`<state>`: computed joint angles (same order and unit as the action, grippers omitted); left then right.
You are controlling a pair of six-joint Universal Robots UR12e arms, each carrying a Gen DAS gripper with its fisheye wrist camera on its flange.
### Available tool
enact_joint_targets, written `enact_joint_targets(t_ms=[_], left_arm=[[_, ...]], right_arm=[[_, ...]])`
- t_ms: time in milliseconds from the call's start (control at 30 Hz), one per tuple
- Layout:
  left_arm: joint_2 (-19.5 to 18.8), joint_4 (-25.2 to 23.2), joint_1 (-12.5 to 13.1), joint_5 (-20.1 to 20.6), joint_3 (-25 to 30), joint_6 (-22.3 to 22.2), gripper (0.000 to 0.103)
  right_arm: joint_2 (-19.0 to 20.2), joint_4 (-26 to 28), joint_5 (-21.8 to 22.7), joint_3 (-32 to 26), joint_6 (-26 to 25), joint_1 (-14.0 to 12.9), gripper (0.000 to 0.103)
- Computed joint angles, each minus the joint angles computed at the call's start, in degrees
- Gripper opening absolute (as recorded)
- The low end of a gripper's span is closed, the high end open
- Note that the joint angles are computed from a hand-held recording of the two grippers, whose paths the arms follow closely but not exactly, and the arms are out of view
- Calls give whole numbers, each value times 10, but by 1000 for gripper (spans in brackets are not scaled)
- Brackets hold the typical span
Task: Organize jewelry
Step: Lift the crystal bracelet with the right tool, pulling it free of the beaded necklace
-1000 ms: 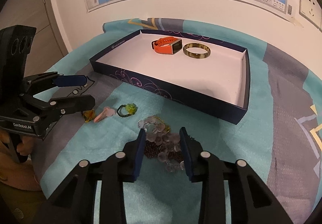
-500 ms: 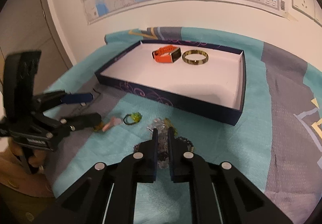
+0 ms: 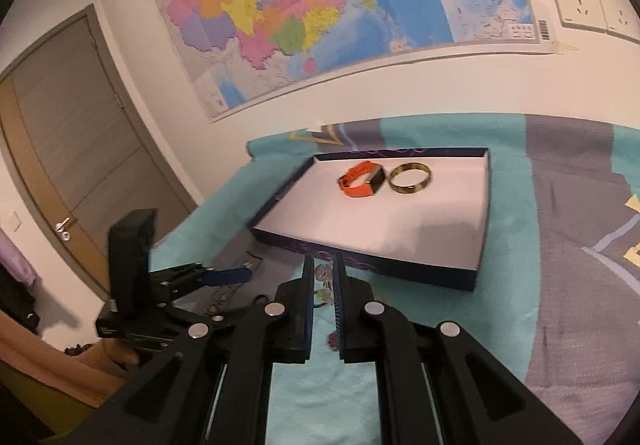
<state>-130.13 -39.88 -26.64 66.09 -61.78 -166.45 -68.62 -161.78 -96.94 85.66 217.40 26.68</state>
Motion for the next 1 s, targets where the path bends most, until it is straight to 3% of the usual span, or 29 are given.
enact_joint_targets(t_ms=[233,433,700,1000], left_arm=[[2,-2,2,-4,-2,12,78],[5,-2,4,-2,-7,20,77],[15,7,4,-9,-23,58,76],[10,-6,2,-12,-15,64,65]], right_arm=[[0,-29,54,7,3,0,8],[-4,27,75,22,32,-1,8],[-13,100,42,43,73,3,9],[-13,110,28,44,72,6,14]])
